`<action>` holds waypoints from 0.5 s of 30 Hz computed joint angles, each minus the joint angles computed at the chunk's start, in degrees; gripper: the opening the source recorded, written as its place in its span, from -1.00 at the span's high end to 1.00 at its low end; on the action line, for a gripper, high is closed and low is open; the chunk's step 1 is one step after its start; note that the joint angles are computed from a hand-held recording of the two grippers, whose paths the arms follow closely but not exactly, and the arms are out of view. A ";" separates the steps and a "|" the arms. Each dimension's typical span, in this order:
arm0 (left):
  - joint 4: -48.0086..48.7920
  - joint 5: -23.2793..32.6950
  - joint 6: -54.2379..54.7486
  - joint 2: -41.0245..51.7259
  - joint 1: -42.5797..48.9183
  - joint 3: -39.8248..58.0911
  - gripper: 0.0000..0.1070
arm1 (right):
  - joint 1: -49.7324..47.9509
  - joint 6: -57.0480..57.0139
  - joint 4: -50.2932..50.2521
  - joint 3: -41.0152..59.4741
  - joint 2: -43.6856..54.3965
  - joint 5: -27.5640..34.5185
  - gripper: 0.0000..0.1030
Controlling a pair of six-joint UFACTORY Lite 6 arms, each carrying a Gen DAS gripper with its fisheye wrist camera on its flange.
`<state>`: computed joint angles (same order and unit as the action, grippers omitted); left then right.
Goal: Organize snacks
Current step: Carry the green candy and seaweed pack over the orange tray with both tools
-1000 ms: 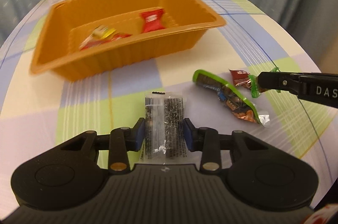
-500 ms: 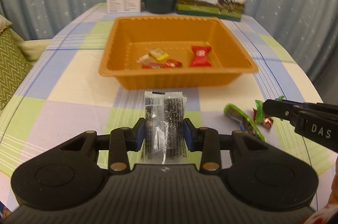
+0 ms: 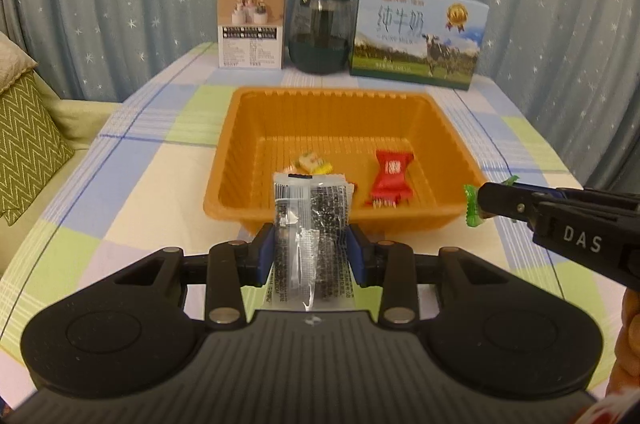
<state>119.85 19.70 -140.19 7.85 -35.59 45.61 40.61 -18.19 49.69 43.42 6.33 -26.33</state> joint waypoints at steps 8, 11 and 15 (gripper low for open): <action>2.43 -0.59 -0.30 3.76 2.54 5.35 0.36 | -6.16 3.77 -7.00 8.27 5.97 3.83 0.72; 4.28 -1.03 -0.94 5.81 3.95 8.10 0.36 | -7.75 5.58 -9.92 11.50 8.50 5.09 0.72; 8.06 -2.34 -3.35 9.89 6.14 12.95 0.36 | -9.35 6.38 -12.49 16.32 12.67 6.49 0.72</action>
<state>127.92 17.37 -143.54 17.74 -29.45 58.56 31.26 -11.80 37.21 59.74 19.00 -19.85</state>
